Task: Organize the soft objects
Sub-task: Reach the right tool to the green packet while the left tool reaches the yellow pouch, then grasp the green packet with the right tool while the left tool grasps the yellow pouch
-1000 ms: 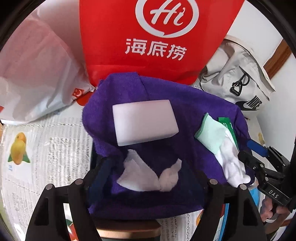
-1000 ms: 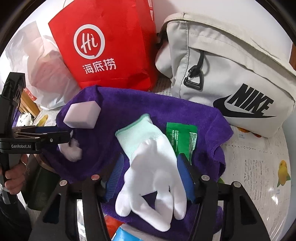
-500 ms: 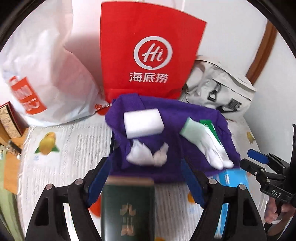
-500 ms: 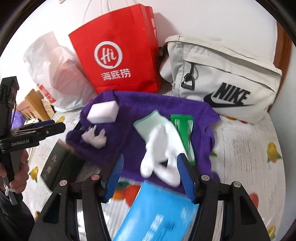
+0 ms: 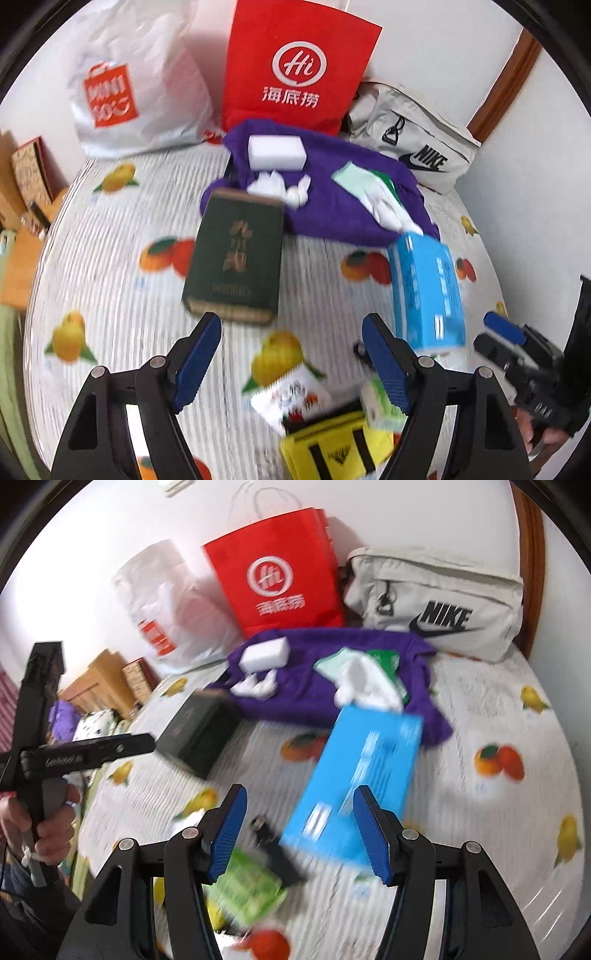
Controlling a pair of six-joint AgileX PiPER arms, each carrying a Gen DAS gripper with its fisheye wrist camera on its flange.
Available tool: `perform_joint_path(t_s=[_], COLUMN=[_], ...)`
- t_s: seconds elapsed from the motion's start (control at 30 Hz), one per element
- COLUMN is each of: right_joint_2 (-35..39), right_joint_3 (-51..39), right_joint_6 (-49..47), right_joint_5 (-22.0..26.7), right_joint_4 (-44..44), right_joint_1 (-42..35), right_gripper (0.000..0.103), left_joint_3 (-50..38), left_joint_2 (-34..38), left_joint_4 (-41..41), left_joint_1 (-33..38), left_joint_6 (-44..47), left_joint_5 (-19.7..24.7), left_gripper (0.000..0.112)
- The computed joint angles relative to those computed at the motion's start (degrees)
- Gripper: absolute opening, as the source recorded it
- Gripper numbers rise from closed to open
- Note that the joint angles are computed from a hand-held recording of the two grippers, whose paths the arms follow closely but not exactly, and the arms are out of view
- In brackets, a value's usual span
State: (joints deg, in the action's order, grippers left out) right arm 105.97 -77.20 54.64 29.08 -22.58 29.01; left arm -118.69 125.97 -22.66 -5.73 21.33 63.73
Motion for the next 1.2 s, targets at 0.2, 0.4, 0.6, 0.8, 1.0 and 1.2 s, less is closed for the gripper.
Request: perform_joint_path(t_s=[0.2, 0.4, 0.6, 0.8, 1.0, 1.2], right_joint_2=[0.05, 2.57, 8.51, 11.8, 7.47, 2.15], right_joint_3=[6.75, 9.48, 5.31, 2.18, 5.41, 8.92], right_joint_6=[7.66, 15.96, 18.62, 20.31, 23.2, 31.63], right_joint_5=[-4.39, -10.69, -8.83, -4.73, -7.27, -3.75], right_joint_4=[-7.67, -15.63, -22.13, -26.06, -27.11, -33.57], right_joint_1=[6.79, 10.59, 12.67, 13.76, 13.45, 15.57], right_gripper=[0.06, 0.06, 0.06, 0.04, 0.032, 0.031], left_joint_3=[18.4, 27.84, 31.8, 33.89, 34.19, 36.89], left_joint_2=[-8.32, -11.71, -12.73, -13.04, -12.52, -13.18], left_joint_4=[-1.3, -2.54, -3.02, -2.38, -3.93, -7.39], left_joint_1=[1.15, 2.86, 4.83, 5.54, 5.26, 3.85], left_joint_6=[4.43, 8.07, 8.74, 8.96, 10.57, 14.65], left_joint_5=[-8.53, -12.15, -13.47, -14.58, -14.19, -13.85], left_gripper=[0.077, 0.077, 0.077, 0.077, 0.077, 0.078])
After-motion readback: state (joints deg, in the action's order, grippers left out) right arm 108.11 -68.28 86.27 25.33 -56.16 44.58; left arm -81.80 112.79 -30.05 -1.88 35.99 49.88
